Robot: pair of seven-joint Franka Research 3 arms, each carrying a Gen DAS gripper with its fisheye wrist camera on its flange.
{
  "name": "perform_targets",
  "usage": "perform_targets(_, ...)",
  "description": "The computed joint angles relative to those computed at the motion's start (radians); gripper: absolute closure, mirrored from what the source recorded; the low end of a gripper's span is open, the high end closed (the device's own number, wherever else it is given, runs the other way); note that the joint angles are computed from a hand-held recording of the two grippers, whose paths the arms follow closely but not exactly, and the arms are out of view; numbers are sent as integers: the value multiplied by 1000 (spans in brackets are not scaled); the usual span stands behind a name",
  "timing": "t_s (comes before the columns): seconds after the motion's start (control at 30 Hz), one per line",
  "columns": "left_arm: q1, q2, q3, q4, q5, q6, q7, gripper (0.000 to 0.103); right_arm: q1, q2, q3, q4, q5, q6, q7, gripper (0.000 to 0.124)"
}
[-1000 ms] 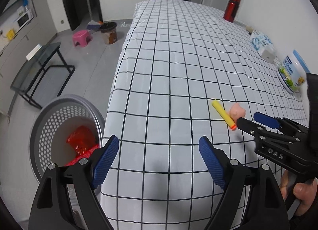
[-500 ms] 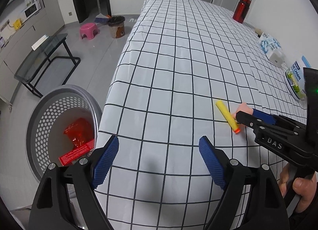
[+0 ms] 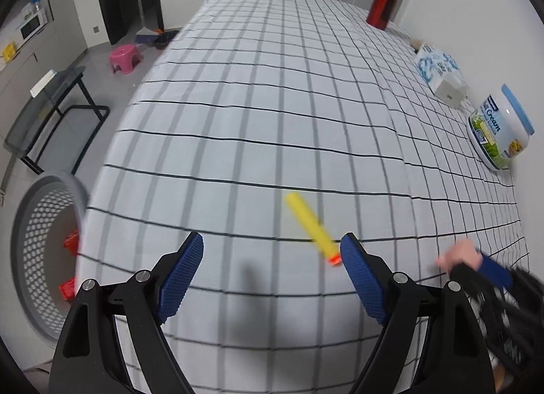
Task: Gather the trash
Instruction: 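Grasp the pink toy pig with the right tool while the left tool grasps the yellow foam dart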
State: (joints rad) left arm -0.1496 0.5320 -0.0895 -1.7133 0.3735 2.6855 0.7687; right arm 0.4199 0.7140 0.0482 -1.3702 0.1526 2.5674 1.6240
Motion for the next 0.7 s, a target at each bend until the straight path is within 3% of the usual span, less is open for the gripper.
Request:
perform_targets(0.33, -70, 142, 22, 197, 21, -137, -39, 22, -90, -154, 39, -291, 122, 148, -26, 82)
perform_targets(0.43, -97, 156, 41, 221, 58, -165, -69, 28, -107, -170, 49, -328, 155, 166, -45, 82)
perform_targets(0.63, -100, 160, 27, 221, 69, -184, -78, 57, -130, -190, 63, -366, 209, 189, -83, 82)
perform_targets(0.7, -98, 155, 21, 211, 72, -169, -73, 84, -136, -194, 66, -373, 222, 194, -96, 82)
